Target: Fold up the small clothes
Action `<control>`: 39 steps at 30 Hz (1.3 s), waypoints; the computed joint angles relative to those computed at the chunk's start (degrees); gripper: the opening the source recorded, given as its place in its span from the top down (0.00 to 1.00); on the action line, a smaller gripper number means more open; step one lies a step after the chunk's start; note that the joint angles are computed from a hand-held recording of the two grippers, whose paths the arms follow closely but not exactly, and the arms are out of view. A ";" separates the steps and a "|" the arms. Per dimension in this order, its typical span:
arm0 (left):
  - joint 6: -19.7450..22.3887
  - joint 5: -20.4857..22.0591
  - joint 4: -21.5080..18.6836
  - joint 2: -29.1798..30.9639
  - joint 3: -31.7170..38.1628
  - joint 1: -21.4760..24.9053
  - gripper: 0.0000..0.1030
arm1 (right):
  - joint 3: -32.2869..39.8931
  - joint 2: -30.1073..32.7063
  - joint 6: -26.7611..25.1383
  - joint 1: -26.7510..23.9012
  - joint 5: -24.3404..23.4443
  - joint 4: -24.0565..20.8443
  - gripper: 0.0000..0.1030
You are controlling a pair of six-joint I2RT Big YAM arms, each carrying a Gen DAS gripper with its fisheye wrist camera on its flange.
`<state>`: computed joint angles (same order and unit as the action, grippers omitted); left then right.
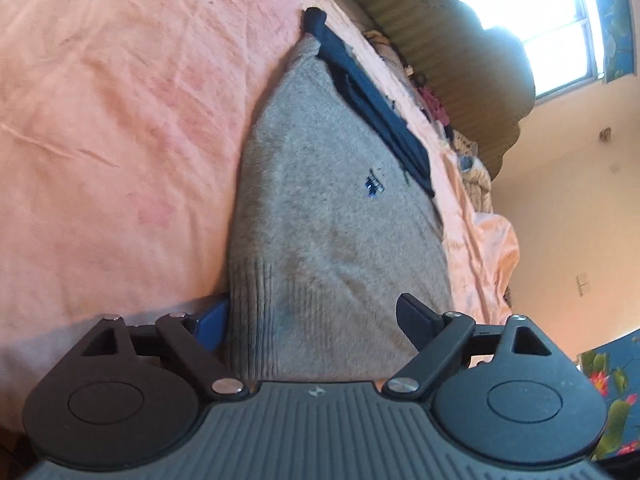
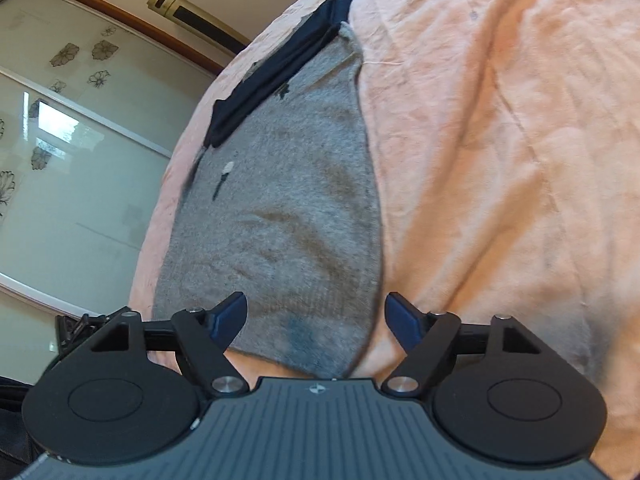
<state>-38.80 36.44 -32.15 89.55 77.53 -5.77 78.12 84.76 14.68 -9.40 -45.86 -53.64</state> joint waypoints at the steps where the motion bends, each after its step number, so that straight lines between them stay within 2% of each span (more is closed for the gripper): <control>1: -1.23 0.97 0.84 0.72 0.33 0.01 0.15 | 0.25 0.36 0.16 0.28 -0.06 0.39 0.27; 2: -2.18 1.29 1.52 1.24 0.63 0.01 0.23 | 0.72 0.81 0.16 0.59 0.32 0.26 0.32; 3: -2.37 1.40 1.42 1.82 1.29 -0.01 0.49 | 1.41 1.35 -0.32 0.82 1.31 -0.83 0.48; 4: -1.49 1.46 0.00 2.45 2.31 -0.01 0.61 | 2.17 1.90 -1.15 0.87 2.65 -2.39 0.72; 5: -0.43 1.13 -1.42 2.83 3.11 0.01 0.66 | 2.49 2.33 -1.75 0.78 3.73 -3.81 0.83; 6: -0.05 0.57 -1.70 2.66 3.00 0.15 0.66 | 2.15 2.37 -1.17 0.40 3.38 -3.62 0.89; 8: 0.41 1.05 -1.47 2.48 2.97 0.46 0.66 | 0.90 1.80 0.76 -0.12 2.07 -2.04 0.87; 10: 0.95 2.13 -1.11 2.43 2.86 0.66 0.63 | -0.25 1.28 2.23 -0.29 0.68 -0.42 0.75; 12: 1.71 3.74 -3.15 3.42 3.74 0.53 0.59 | -0.74 1.15 2.56 -0.23 -0.99 0.61 0.66; 13: 2.46 3.70 -4.50 3.76 4.15 0.29 0.59 | -0.23 1.34 2.03 -0.01 -0.69 -0.14 0.66; 16: 5.87 2.10 -6.23 3.67 4.75 -0.52 0.63 | 1.67 1.99 -0.33 0.42 0.48 -3.31 0.66; 17: 8.02 0.41 -6.84 3.45 5.15 -0.89 0.84 | 2.13 2.07 -0.96 0.60 1.11 -4.10 0.67; 18: 10.43 -1.08 -7.90 3.39 5.85 -1.23 0.90 | 2.63 2.16 -1.79 0.90 2.22 -5.00 0.72; 19: 11.97 -2.04 -8.29 3.22 6.15 -1.39 0.91 | 3.25 2.36 -2.73 1.19 3.46 -6.13 0.85; 20: 13.19 -2.38 -8.38 3.05 6.32 -1.48 0.91 | 3.52 2.48 -3.27 1.32 3.93 -6.85 0.88; 23: 15.89 -3.78 -9.48 2.84 7.47 -1.69 0.91 | 2.72 1.77 -2.30 1.06 2.78 -5.30 0.88; 26: 16.96 -4.29 -9.00 2.33 8.22 -1.77 0.91 | 1.39 0.36 1.02 0.75 0.22 -0.09 0.88; 28: 16.58 -3.93 -6.80 2.04 8.91 -1.83 0.91 | 1.42 -0.17 3.34 0.56 -1.27 3.56 0.88; 32: 14.68 -3.15 -2.05 5.09 14.26 -1.65 0.91 | 4.37 2.02 10.80 0.18 -4.90 14.68 0.88; 36: 11.32 -3.72 0.92 14.30 26.94 -1.17 0.91 | 12.77 10.23 20.20 0.37 -5.43 27.04 0.88; 39: 9.86 -6.00 -2.03 24.26 41.81 -1.02 0.91 | 23.10 19.00 25.44 0.63 -3.73 30.68 0.88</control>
